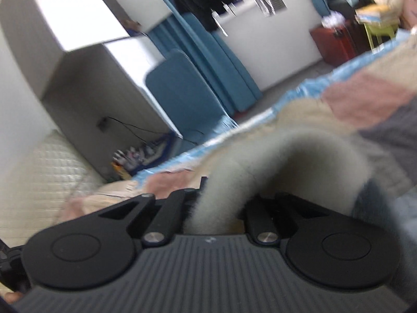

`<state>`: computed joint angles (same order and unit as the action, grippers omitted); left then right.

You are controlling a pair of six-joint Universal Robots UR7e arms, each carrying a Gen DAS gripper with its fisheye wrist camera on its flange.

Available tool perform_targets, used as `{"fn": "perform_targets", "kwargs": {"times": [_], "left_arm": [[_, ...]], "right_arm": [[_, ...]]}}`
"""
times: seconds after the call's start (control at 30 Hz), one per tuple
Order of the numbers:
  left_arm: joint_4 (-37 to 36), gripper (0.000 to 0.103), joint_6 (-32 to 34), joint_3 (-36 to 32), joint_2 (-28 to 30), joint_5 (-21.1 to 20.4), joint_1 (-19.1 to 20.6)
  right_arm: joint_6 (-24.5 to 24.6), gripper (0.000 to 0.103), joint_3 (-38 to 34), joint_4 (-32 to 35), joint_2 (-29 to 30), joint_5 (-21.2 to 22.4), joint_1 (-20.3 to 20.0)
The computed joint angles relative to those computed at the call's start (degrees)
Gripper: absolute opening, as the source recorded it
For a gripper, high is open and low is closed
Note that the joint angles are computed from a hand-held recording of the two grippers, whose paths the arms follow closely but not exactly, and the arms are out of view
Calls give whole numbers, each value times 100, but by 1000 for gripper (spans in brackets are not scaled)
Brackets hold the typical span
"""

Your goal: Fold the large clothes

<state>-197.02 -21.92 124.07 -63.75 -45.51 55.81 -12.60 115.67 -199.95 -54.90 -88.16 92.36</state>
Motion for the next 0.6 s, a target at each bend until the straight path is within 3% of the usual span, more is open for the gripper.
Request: {"fn": "perform_targets", "kwargs": {"times": [0.2, 0.33, 0.37, 0.4, 0.47, 0.5, 0.6], "left_arm": [[69, 18, 233, -759, 873, -512, 972], [141, 21, 199, -563, 812, -409, 880], [181, 30, 186, -547, 766, -505, 901], [263, 48, 146, -515, 688, -628, 905], [360, 69, 73, -323, 473, -739, 752], [387, 71, 105, -215, 374, -617, 607], [738, 72, 17, 125, 10, -37, 80]], "right_arm": [[372, 15, -437, 117, 769, -24, -409], [386, 33, -441, 5, 1004, -60, -521], [272, 42, -431, 11, 1023, -95, -481], [146, 52, -385, 34, 993, -151, -413], [-48, 67, -344, 143, 927, -223, -259], [-104, 71, -334, 183, 913, -236, -213], [-289, 71, -71, 273, 648, -411, -7]]}}
